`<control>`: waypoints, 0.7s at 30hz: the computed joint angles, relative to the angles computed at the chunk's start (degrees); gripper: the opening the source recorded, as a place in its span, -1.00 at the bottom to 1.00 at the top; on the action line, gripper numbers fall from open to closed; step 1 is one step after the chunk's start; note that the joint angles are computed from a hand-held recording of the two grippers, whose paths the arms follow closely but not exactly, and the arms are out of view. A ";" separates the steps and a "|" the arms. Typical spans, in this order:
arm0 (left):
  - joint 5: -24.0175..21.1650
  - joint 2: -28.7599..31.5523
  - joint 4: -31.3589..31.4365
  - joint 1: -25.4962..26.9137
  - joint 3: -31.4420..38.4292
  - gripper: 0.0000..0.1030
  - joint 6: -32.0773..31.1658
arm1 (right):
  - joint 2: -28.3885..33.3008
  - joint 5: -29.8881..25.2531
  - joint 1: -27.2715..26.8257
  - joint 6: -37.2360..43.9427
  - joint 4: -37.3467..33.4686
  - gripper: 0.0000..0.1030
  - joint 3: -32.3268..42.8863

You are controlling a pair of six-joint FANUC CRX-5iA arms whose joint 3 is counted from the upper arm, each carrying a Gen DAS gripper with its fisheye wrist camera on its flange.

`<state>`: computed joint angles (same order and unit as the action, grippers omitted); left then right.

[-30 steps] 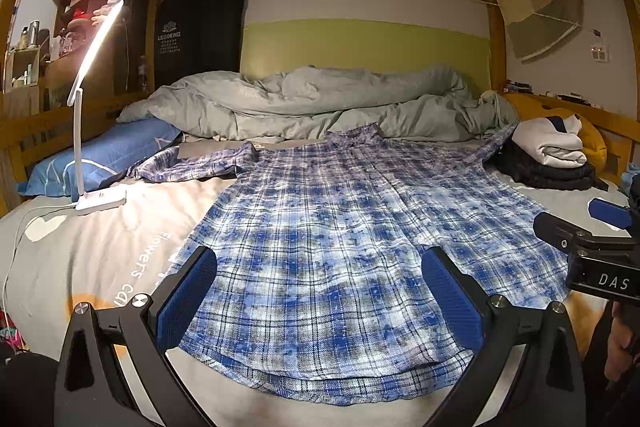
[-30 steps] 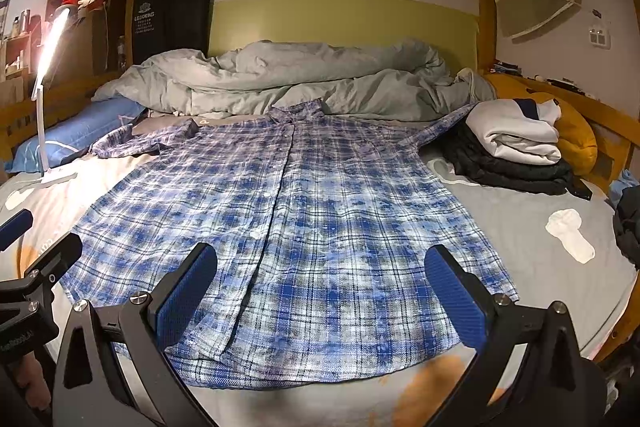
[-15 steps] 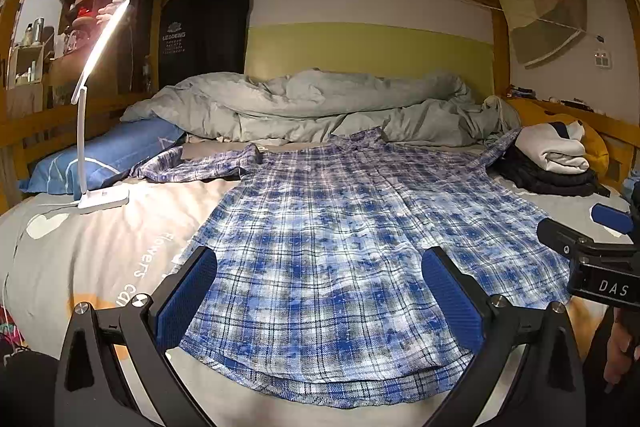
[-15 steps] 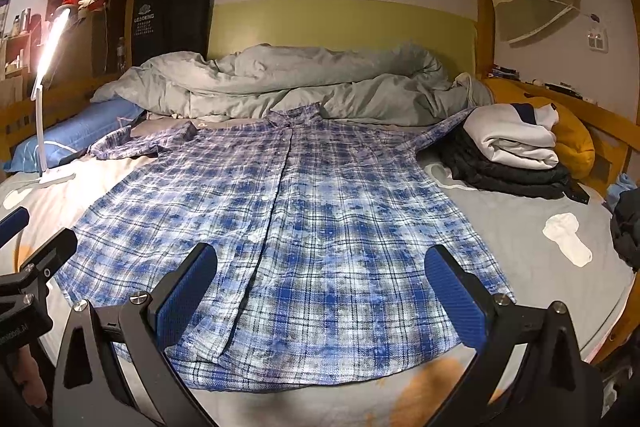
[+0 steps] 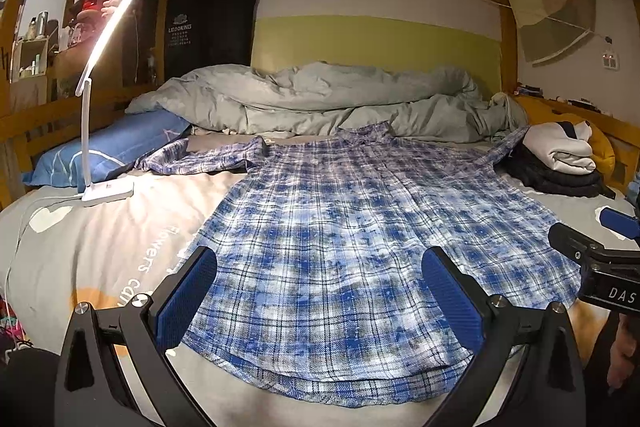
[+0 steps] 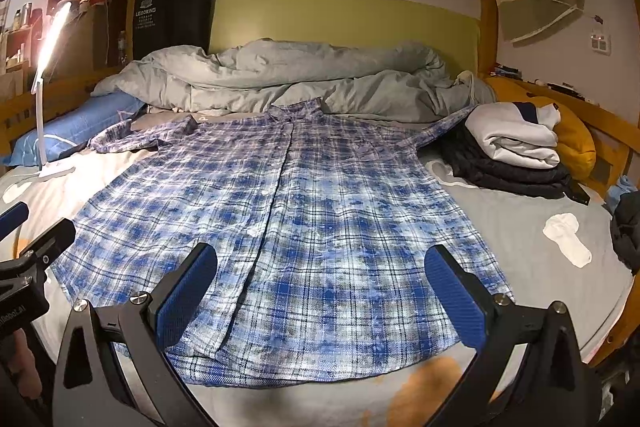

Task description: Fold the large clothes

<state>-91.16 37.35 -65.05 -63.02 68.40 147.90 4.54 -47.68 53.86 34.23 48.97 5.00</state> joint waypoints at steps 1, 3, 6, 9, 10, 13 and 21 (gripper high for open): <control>-0.02 0.03 0.10 -0.03 0.11 1.00 0.00 | -0.01 0.14 -0.04 -0.13 0.06 1.00 -0.06; 0.44 -0.23 0.76 0.14 -0.33 1.00 0.22 | -0.07 0.44 -0.11 -0.42 0.13 1.00 -0.22; 0.50 -0.19 0.89 0.12 -0.36 1.00 0.17 | -0.14 0.14 -0.10 -0.58 -0.70 0.99 -0.09; -0.08 0.40 1.13 0.11 0.72 1.00 -0.50 | -0.25 0.20 -0.22 -0.13 -1.41 0.99 -0.20; -0.15 0.48 1.06 0.03 0.84 1.00 -0.55 | -0.32 0.20 -0.24 -0.24 -1.10 0.99 -0.48; -0.24 0.59 1.05 0.04 0.94 1.00 -0.95 | -0.43 -0.27 -0.30 0.05 -0.86 0.99 -1.18; 0.14 -0.04 6.24 1.55 -2.66 1.00 0.84 | -0.48 -1.12 -2.01 4.73 -11.74 0.98 1.20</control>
<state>-91.03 37.32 -58.80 -61.46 65.75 148.74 4.06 -48.80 51.86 38.96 37.24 6.19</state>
